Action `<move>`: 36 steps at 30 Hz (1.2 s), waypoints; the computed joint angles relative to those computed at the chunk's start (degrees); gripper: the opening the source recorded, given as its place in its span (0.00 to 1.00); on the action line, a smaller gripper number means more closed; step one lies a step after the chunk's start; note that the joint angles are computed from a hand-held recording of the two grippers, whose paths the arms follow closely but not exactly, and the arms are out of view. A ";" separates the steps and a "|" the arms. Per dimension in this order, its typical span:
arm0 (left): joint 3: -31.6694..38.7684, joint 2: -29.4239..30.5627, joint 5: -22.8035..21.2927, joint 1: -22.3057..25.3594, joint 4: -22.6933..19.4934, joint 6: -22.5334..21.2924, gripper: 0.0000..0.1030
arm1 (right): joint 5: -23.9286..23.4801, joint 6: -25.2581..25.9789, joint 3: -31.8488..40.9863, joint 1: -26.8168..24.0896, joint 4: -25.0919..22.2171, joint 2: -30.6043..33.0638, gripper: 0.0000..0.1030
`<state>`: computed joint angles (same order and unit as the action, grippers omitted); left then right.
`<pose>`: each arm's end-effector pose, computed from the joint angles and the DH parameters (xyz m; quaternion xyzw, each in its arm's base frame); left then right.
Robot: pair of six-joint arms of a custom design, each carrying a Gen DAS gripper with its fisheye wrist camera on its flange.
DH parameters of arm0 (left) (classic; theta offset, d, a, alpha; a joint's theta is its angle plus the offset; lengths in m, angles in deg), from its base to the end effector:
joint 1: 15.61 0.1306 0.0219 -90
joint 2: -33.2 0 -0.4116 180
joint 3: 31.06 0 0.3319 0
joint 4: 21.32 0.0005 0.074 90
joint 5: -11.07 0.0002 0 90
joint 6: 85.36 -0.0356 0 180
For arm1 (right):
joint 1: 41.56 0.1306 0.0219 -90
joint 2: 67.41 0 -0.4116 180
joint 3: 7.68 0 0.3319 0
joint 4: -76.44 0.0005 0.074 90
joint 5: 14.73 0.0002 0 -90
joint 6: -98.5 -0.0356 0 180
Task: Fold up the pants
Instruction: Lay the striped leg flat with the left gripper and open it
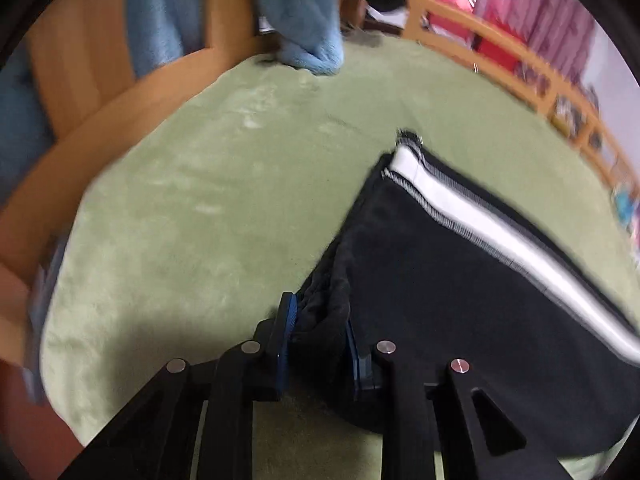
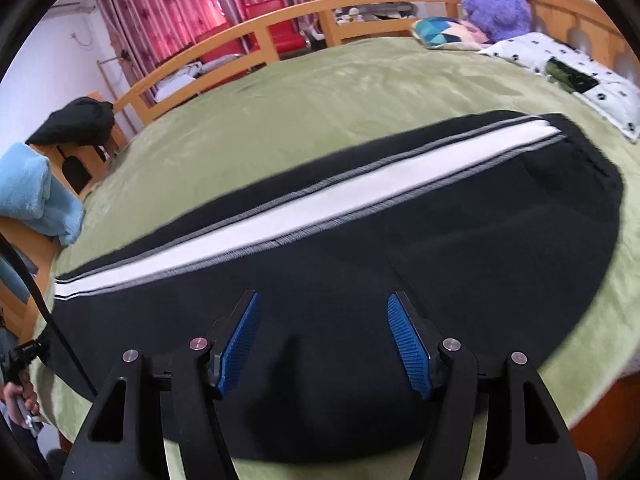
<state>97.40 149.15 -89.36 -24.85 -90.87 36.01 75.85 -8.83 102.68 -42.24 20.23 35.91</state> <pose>0.5785 -0.0881 0.4810 -0.2086 0.9322 -0.0163 0.2952 0.5176 -0.0070 0.4887 0.1484 0.9254 0.0458 0.3458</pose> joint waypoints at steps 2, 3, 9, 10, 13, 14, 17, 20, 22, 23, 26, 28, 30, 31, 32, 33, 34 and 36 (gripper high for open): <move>2.74 1.09 -1.85 -0.63 -3.31 -0.90 0.24 | 3.25 0.96 -2.88 -0.70 0.85 -3.23 0.63; 5.11 2.04 -3.93 -1.39 -6.10 -1.12 0.26 | 3.94 1.16 -3.98 -1.23 0.99 -4.37 0.63; 6.63 -0.27 -8.95 -6.03 -6.80 -1.80 0.59 | 0.82 -3.85 -11.45 -8.08 0.73 -9.22 0.75; 5.97 -1.09 -9.12 -6.89 -6.23 -1.68 0.59 | -2.99 -5.32 -12.62 -9.76 0.90 -8.98 0.75; 4.87 -2.41 -8.94 -9.43 -5.37 -0.82 0.61 | -11.56 -9.17 -16.53 -11.97 5.73 -8.76 0.75; 5.04 -2.28 -7.98 -10.16 -5.76 0.27 0.61 | -14.20 -10.03 -17.51 -12.24 7.66 -8.46 0.75; 5.70 -1.25 -5.09 -12.03 -6.66 2.62 0.61 | -21.53 -11.83 -19.54 -12.22 13.76 -5.98 0.65; 7.46 0.08 -3.76 -13.83 -8.24 4.00 0.61 | -25.00 -14.42 -20.81 -12.68 20.14 -5.69 0.11; 8.67 0.80 -3.24 -14.29 -8.84 4.79 0.61 | -28.92 -16.34 -22.42 -14.09 27.24 -7.84 0.10; 9.67 1.29 -3.31 -14.74 -9.44 5.18 0.61 | -29.71 -15.99 -22.19 -14.63 28.48 -8.84 0.09; 11.66 2.55 -3.85 -15.49 -10.63 5.19 0.61 | -27.77 -9.23 -18.19 -14.53 17.55 -7.59 0.15; 11.76 2.91 -3.34 -15.83 -10.54 5.20 0.61 | -27.39 -8.20 -19.55 -14.60 12.09 -6.74 0.18; 11.01 2.94 -2.46 -16.05 -9.94 5.45 0.61 | -25.83 -5.70 -21.83 -14.17 9.34 -7.00 0.18; 10.93 3.11 -2.15 -16.03 -9.95 5.50 0.61 | -26.13 -5.39 -23.99 -14.33 11.47 -8.48 0.17; 10.41 3.03 -2.05 -16.17 -9.74 5.47 0.61 | -25.29 -5.42 -24.72 -14.25 11.50 -9.54 0.18; 9.61 2.68 -1.94 -16.08 -9.19 5.31 0.61 | -23.61 -4.80 -24.25 -14.06 9.90 -10.14 0.21; 8.68 2.33 -1.85 -16.08 -8.44 5.31 0.61 | -22.33 -4.25 -23.73 -13.72 9.33 -10.60 0.24; 5.77 1.05 -0.76 -15.79 -6.35 5.63 0.61 | -19.22 -4.17 -22.76 -12.47 10.11 -11.35 0.36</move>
